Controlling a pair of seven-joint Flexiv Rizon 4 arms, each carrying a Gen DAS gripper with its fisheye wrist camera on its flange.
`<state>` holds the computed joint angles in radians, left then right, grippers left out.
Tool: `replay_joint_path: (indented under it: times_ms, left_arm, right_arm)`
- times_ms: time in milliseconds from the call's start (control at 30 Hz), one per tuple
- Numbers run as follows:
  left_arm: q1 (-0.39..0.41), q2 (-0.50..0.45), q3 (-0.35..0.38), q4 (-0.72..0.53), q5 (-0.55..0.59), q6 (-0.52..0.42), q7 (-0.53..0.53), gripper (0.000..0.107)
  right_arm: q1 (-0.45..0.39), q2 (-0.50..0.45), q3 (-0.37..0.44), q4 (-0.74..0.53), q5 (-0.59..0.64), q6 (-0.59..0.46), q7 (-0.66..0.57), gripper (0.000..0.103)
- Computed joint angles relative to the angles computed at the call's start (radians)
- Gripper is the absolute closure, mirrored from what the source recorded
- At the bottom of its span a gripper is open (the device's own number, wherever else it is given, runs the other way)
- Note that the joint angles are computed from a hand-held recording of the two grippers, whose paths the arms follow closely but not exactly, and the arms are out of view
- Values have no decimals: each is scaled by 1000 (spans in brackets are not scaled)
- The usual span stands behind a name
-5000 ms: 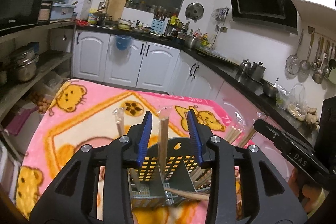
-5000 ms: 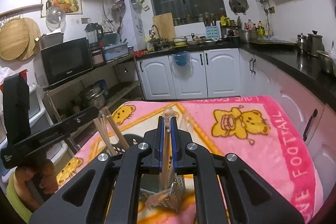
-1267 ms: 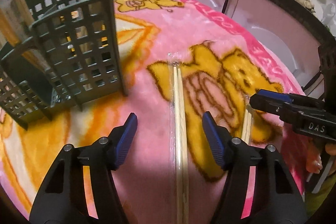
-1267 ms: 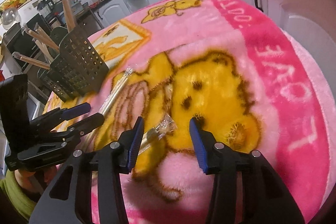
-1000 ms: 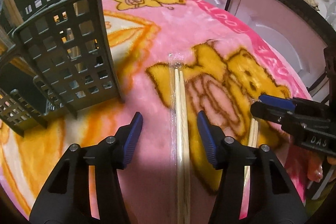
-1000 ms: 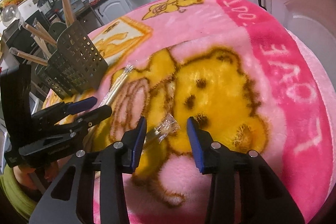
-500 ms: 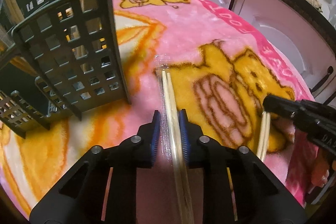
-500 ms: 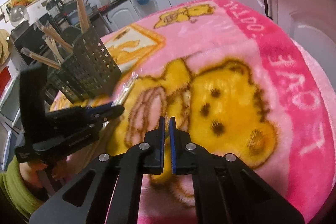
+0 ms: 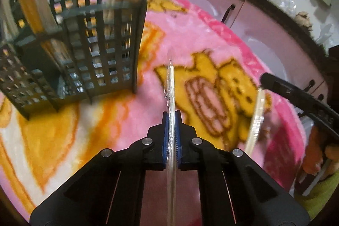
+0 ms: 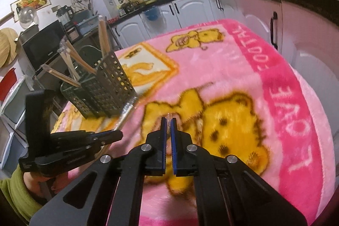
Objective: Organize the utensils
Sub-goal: 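Close the left gripper on a wrapped chopstick pair while the right gripper grasps the last pair, then lift the held chopsticks with the left gripper over the caddy while the right gripper carries its pair there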
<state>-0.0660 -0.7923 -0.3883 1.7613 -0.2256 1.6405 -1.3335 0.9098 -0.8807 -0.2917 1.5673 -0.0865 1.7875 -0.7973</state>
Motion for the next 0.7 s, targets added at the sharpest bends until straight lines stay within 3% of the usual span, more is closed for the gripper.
replay_joint_path:
  times_ms: [100,233,700]
  left_arm:
    - [62,28,-77,58,35,88,3,104]
    - [118,65,-124,110,98,173,-38,104]
    - [184,162,-101,163,282,310,-239,104]
  right_arm:
    - [20,9,-23,3,2,8,-8,99]
    - [38,18,-43,-1,5,25,-31,99]
    - [116,44,-111,-66,66,75,-172,100]
